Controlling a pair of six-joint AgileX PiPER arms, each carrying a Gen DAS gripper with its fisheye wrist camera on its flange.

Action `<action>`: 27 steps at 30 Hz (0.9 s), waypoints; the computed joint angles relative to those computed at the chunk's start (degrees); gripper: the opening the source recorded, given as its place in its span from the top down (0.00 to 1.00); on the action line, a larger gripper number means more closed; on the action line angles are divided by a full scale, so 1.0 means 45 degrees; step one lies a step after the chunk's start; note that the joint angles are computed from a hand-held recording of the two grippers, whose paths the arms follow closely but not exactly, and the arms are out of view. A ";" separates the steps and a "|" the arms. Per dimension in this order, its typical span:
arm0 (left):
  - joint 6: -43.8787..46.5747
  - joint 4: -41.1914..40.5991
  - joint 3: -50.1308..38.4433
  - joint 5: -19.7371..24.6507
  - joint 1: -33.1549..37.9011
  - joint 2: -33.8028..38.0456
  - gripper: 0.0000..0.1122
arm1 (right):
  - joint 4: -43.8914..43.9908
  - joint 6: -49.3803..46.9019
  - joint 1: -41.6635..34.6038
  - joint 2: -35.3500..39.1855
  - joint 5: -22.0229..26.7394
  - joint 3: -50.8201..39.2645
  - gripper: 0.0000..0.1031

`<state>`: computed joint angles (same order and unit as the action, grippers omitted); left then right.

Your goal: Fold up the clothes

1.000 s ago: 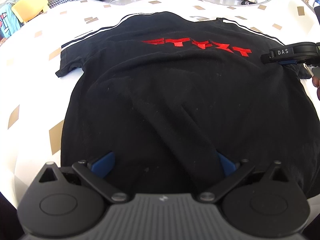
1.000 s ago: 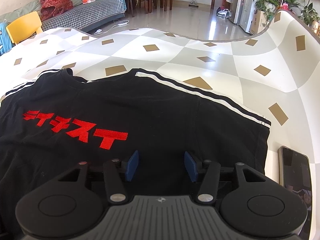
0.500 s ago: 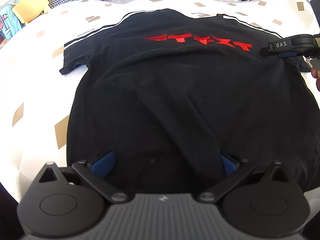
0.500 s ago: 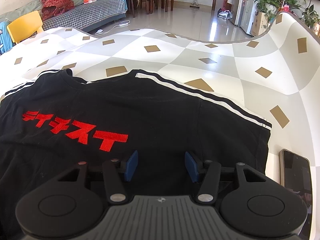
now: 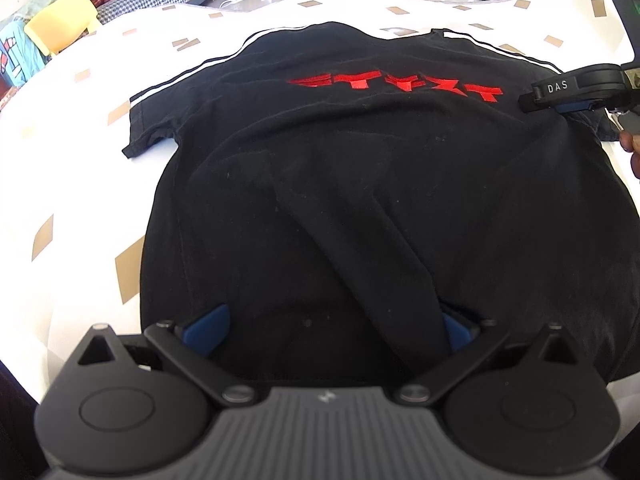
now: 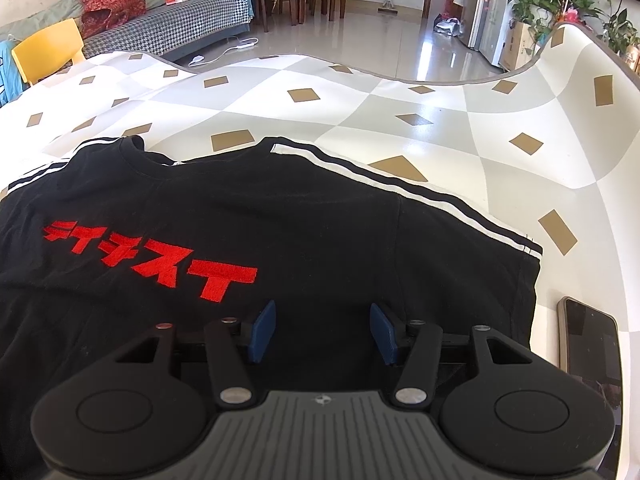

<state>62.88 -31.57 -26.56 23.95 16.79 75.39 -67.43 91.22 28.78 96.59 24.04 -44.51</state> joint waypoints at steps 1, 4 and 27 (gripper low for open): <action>0.0056 -0.0117 -0.0028 -0.0002 -0.0008 -0.0015 0.08 | 0.0028 -0.0018 0.0006 -0.0019 -0.0009 0.0015 0.50; 0.0074 -0.0536 -0.0274 0.0173 0.0063 0.0060 0.08 | 0.0362 -0.0328 0.0050 -0.0079 0.0029 0.0002 0.50; -0.7763 0.2231 -0.4849 -0.2369 -0.2533 0.4089 0.08 | 0.1758 -0.2011 0.0343 -0.0135 -0.0092 -0.0204 0.50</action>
<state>27.94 -21.53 -48.38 13.29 5.39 93.79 -59.52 82.17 30.32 95.98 23.62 -45.43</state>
